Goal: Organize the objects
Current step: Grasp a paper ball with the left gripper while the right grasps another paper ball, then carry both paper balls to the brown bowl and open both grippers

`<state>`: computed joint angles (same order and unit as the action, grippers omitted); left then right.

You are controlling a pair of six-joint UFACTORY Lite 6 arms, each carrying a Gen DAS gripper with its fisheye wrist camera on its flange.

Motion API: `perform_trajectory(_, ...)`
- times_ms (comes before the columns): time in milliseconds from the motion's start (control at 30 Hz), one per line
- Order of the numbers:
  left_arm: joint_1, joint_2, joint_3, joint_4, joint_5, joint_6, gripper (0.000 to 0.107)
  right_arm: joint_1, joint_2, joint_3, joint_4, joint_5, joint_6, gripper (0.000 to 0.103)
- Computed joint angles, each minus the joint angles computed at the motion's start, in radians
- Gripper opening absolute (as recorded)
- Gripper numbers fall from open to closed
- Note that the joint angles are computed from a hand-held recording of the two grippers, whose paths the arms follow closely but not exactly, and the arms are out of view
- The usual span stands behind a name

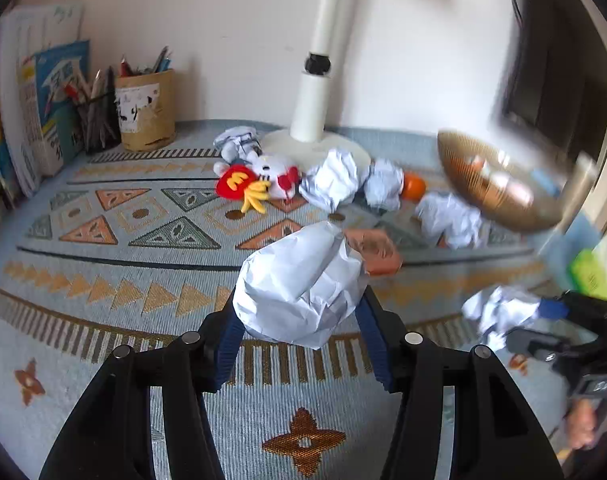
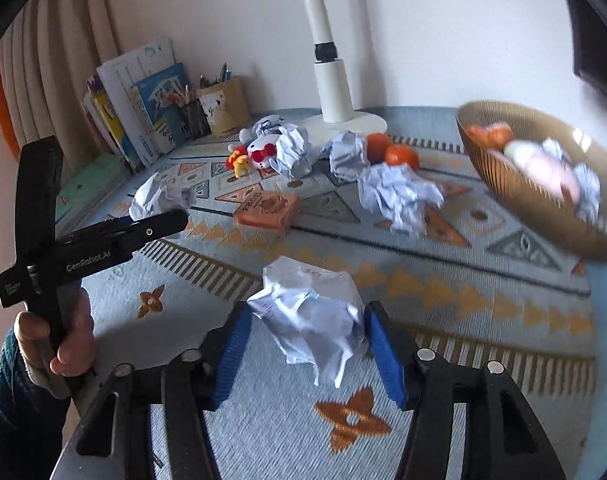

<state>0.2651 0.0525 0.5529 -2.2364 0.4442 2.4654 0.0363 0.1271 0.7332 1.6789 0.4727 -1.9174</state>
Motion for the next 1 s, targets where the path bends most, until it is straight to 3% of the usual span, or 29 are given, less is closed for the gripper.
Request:
perform_trajectory(33, -0.017, -0.003, -0.003, -0.028, -0.015, 0.026, 0.051, -0.003, 0.006, 0.003, -0.003, 0.008, 0.009, 0.061)
perform_trajectory(133, -0.032, 0.004, 0.002, -0.07, -0.033, 0.071, 0.051, -0.002, 0.0, -0.002, 0.056, 0.0, -0.03, 0.084)
perform_trajectory(233, -0.03, 0.002, -0.001, -0.072, -0.03, 0.066, 0.052, -0.023, -0.006, -0.011, 0.031, 0.025, -0.017, 0.086)
perform_trajectory(367, -0.02, 0.013, 0.009, -0.042, -0.028, 0.023, 0.052, 0.006, -0.011, -0.014, 0.095, -0.031, -0.066, 0.086)
perform_trajectory(433, -0.022, 0.009, 0.005, -0.053, -0.025, 0.038, 0.052, 0.022, -0.022, -0.026, 0.163, -0.056, -0.122, 0.082)
perform_trajectory(467, -0.025, 0.007, 0.003, -0.066, -0.026, 0.052, 0.052, 0.03, -0.03, -0.037, 0.21, -0.065, -0.167, 0.067)
perform_trajectory(500, -0.028, 0.007, 0.002, -0.075, -0.028, 0.062, 0.052, 0.039, -0.036, -0.044, 0.24, -0.076, -0.198, 0.061)
perform_trajectory(700, -0.049, -0.006, -0.008, -0.159, -0.051, 0.124, 0.052, 0.08, -0.119, -0.118, 0.517, -0.105, -0.471, 0.055)
perform_trajectory(767, -0.087, -0.045, -0.028, -0.26, -0.079, 0.192, 0.052, 0.034, -0.144, -0.123, 0.404, -0.082, -0.356, 0.055)
perform_trajectory(867, -0.17, -0.141, -0.03, -0.23, -0.106, 0.113, 0.052, -0.066, -0.222, -0.115, 0.149, -0.049, -0.124, 0.055)
perform_trajectory(1000, -0.365, -0.132, 0.153, -0.15, -0.194, -0.031, 0.052, -0.238, -0.33, -0.004, -0.108, -0.007, 0.115, 0.055)
